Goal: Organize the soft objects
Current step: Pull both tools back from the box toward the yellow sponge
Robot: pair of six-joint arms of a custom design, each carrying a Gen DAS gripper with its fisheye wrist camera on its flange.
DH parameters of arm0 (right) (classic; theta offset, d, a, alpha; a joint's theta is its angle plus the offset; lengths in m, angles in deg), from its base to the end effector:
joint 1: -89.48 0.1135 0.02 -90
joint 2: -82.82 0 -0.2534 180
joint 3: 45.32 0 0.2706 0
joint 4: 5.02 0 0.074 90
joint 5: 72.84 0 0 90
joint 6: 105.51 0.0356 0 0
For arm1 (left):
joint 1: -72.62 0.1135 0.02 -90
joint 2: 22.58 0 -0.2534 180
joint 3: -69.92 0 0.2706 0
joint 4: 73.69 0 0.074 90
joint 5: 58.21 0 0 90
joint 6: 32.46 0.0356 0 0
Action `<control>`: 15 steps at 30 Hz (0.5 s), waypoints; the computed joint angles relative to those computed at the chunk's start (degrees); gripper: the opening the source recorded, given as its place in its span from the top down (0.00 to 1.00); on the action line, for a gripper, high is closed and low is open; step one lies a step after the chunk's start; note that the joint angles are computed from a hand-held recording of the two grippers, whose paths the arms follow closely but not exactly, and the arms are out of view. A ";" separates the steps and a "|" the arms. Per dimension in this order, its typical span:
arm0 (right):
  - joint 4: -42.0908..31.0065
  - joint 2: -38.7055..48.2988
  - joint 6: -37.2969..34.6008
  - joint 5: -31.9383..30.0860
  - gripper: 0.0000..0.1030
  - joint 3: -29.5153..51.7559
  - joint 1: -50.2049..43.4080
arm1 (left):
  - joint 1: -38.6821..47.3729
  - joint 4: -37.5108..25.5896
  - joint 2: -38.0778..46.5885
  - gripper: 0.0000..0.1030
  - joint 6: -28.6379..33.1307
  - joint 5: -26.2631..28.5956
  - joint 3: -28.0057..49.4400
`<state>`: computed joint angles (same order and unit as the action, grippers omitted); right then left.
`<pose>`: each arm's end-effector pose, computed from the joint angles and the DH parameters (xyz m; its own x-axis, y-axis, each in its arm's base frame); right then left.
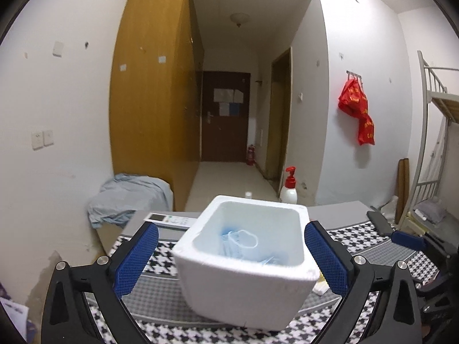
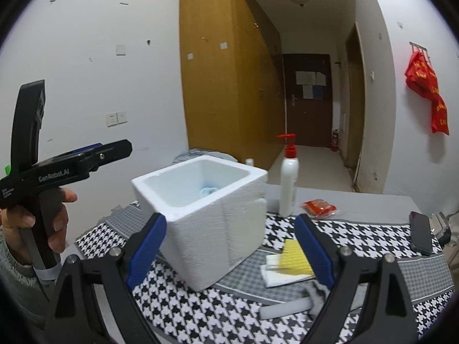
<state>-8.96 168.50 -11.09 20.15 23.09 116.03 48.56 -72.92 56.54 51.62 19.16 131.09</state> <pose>0.3242 0.1599 0.2462 -0.3537 -0.0907 -0.9309 -0.3767 0.9248 0.0530 0.3077 -0.1289 0.2468 -0.2896 0.0191 -0.9569 0.1782 0.9834 -0.0343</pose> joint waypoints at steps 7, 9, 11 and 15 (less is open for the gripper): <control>2.51 -3.06 -1.24 6.05 0.05 -4.19 5.43 | -2.05 5.40 -6.46 0.01 -0.44 -3.35 -9.64; 3.53 -3.97 -1.29 8.36 0.05 -5.75 6.99 | -2.63 6.50 -7.37 0.01 -0.65 -3.91 -11.41; 4.13 -4.57 -1.21 10.11 0.05 -6.80 7.94 | -3.26 7.69 -8.72 0.01 -0.90 -4.55 -13.56; 4.46 -5.30 -1.20 11.11 0.04 -8.45 8.89 | -4.72 9.97 -10.13 0.01 -0.31 -5.57 -16.66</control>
